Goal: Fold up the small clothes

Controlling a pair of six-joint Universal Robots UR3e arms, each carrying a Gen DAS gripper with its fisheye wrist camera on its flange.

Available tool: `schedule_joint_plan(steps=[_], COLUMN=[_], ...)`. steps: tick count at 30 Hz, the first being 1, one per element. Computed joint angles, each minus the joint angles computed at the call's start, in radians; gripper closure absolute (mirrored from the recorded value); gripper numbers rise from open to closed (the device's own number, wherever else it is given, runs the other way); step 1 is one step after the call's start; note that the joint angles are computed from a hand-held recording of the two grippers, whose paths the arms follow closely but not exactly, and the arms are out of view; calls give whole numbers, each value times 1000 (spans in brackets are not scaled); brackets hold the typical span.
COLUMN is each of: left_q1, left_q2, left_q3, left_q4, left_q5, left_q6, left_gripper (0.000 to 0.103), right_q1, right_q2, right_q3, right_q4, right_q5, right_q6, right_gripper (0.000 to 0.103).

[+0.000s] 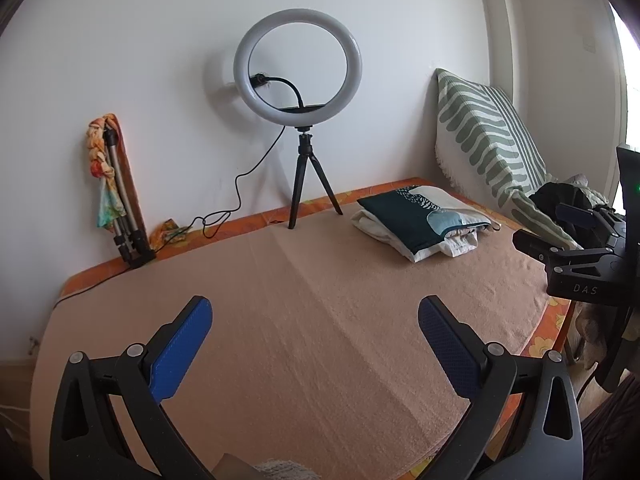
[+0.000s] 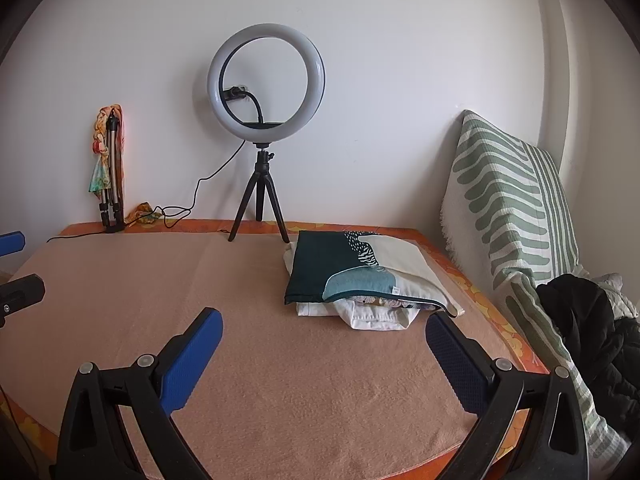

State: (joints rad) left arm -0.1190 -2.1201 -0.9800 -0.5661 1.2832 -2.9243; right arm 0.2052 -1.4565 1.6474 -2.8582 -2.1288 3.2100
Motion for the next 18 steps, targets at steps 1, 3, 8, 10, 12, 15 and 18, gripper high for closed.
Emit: schedule_joint_plan(steps=[1, 3, 8, 10, 12, 15, 18], left_q1=[0, -1, -4, -4, -5, -8, -7], left_q2=[1, 4, 8, 8, 10, 14, 16], left_q3=[-1, -8, -15, -16, -20, -28, -32], left_q4=[0, 9, 9, 13, 17, 26, 31], left_q5=[0, 2, 4, 6, 7, 12, 11], left_q6=[1, 1, 5, 8, 10, 7, 9], left_gripper=[0, 0, 1, 0, 0, 0, 0], right_q1=[0, 3, 5, 5, 4, 5, 6], right_q2=[0, 2, 3, 4, 4, 5, 5], right_q3=[-1, -2, -4, -4, -5, -6, -6], right_q4=[0, -2, 0, -2, -1, 0, 0], right_q5=[1, -6, -3, -4, -1, -3, -4], right_q6=[1, -1, -3, -4, -3, -3, -3], right_gripper=[0, 0, 0, 0, 0, 0, 0])
